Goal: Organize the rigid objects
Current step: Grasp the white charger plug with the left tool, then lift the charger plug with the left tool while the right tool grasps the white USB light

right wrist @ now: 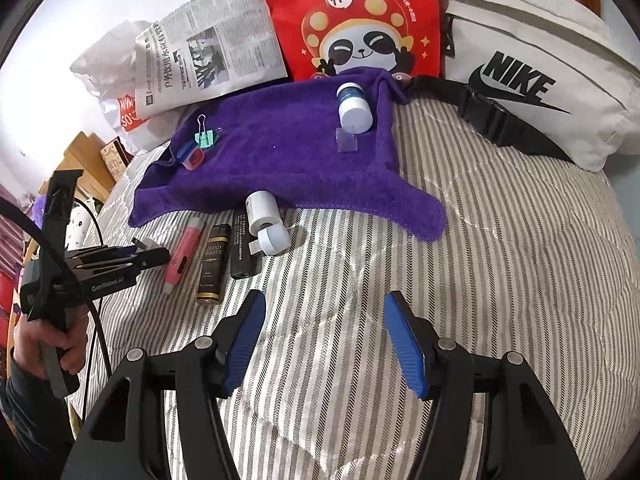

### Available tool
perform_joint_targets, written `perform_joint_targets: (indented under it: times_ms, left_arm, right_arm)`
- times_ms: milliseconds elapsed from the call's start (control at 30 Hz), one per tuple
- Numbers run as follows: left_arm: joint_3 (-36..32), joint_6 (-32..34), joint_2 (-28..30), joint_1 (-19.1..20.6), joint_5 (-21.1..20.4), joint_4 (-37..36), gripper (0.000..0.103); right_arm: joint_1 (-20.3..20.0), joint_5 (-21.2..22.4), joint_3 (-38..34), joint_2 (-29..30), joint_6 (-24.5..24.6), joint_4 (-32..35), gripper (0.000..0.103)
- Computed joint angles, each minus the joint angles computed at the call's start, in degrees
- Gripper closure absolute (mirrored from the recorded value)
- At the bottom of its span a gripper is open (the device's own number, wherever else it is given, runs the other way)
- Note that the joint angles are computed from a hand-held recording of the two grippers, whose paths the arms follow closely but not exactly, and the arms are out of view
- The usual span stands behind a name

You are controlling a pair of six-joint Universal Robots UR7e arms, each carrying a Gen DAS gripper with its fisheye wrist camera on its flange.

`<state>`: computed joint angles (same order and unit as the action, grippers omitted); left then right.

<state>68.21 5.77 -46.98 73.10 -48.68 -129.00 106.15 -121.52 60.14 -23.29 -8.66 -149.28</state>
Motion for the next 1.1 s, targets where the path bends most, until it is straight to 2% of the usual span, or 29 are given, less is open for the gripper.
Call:
perform_joint_targets:
  times_ms: [167, 333, 600, 767, 867, 1000, 1100]
  left_arm:
    - [1.0, 2.3, -0.7, 0.4, -0.7, -1.8, 0.077]
    - [1.2, 3.1, -1.4, 0.6, 1.8, -2.5, 0.077]
    - [0.7, 2.3, -2.2, 2.2, -1.4, -2.9, 0.077]
    - [1.6, 3.8, -2.0, 1.9, -0.5, -4.5, 0.077]
    - [1.7, 4.5, -1.9, 1.8, -0.5, -5.1, 0.077]
    - [2.4, 5.0, -2.1, 2.0, -1.2, -6.4, 0.077]
    - [2.4, 5.3, -2.1, 2.0, -1.4, -6.8, 0.077]
  right_arm:
    - [0.0, -0.1, -4.0, 2.9, -0.7, 1.6, 0.042]
    - [0.1, -0.5, -10.2, 6.7, -1.4, 4.9, 0.042]
    - [0.2, -1.2, -19.8, 12.7, -3.8, 8.1, 0.042]
    - [0.7, -4.9, -23.4, 15.7, -7.8, 8.6, 0.042]
    - [1.4, -8.0, -24.4, 17.2, -12.7, 7.3, 0.042]
    - [1.9, -10.1, -25.8, 18.9, -16.9, 6.5, 0.042]
    - [2.0, -10.0, -25.4, 19.4, -18.5, 3.0, 0.045]
